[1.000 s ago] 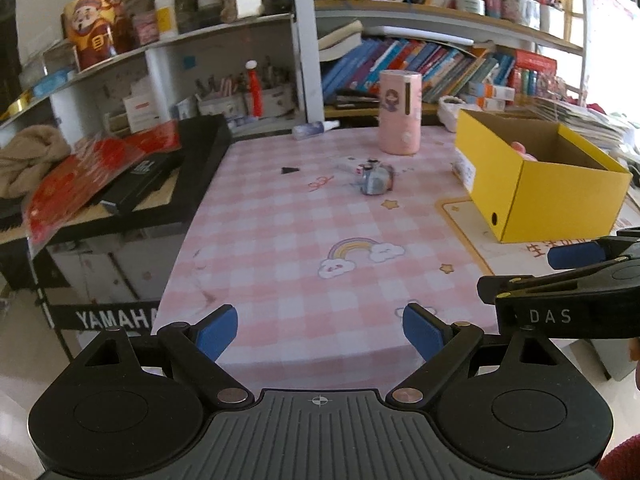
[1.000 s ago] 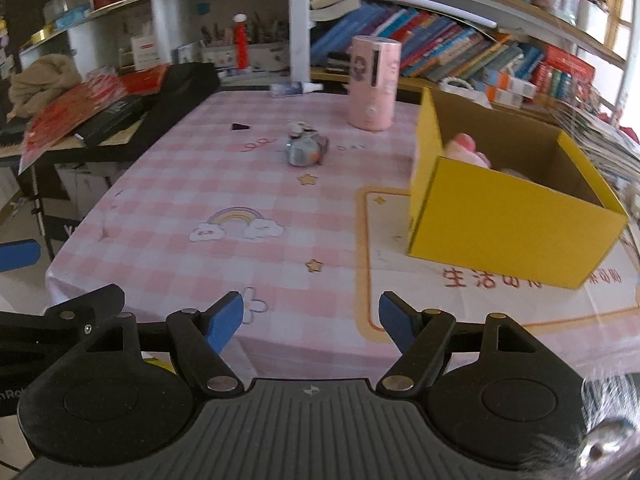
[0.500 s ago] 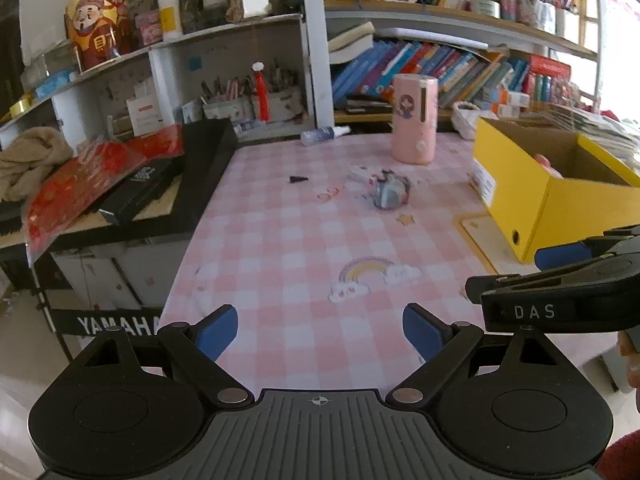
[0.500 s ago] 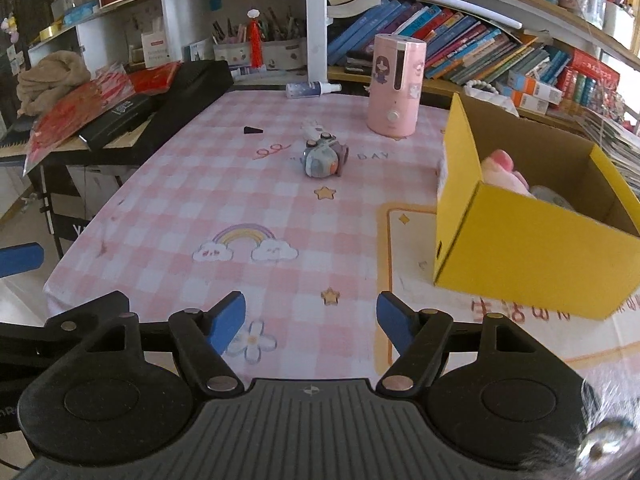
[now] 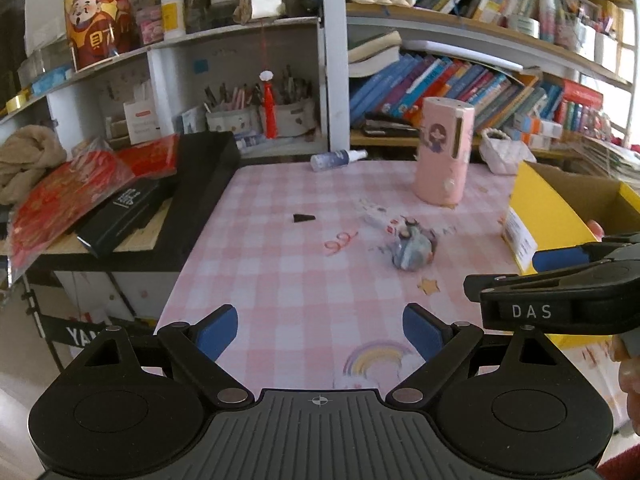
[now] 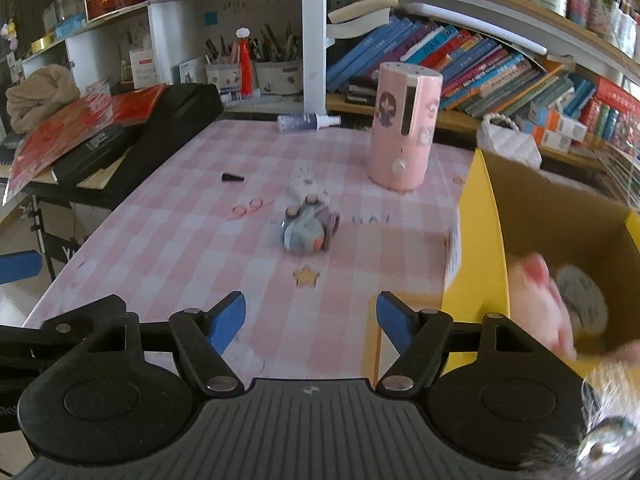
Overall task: Organize objects
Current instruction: 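Withdraw both open tools from the box toward the toy car and card box, then grasp the toy car with the right tool while the left tool grasps the white card box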
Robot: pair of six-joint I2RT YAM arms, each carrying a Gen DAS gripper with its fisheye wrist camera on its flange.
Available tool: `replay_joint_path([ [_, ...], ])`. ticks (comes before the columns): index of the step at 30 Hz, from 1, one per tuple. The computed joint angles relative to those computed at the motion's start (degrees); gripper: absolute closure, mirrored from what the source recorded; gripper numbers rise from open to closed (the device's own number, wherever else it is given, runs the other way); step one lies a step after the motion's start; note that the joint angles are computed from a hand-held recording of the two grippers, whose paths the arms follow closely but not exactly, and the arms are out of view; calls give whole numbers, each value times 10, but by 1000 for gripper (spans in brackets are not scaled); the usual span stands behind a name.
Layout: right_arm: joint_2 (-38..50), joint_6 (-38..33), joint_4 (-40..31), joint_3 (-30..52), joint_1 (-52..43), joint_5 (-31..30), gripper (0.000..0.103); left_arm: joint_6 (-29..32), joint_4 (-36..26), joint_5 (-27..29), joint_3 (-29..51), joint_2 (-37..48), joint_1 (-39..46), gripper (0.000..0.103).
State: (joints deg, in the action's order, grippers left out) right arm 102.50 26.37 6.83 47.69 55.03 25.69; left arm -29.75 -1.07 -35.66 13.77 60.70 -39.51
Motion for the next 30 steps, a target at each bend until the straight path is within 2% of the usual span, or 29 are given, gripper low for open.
replay_joint_path([
  [8, 73, -60, 10, 79, -72, -66, 32, 40, 79, 42, 48, 120, 75, 11],
  [15, 149, -72, -8, 172, -109, -109, 32, 58, 93, 50, 92, 184, 113, 11],
  [26, 304, -19, -128, 387, -142, -154, 28, 71, 87, 56, 125, 223, 147, 11],
  [30, 339, -18, -154, 433, -147, -163, 35, 75, 88, 60, 130, 230, 152, 11],
])
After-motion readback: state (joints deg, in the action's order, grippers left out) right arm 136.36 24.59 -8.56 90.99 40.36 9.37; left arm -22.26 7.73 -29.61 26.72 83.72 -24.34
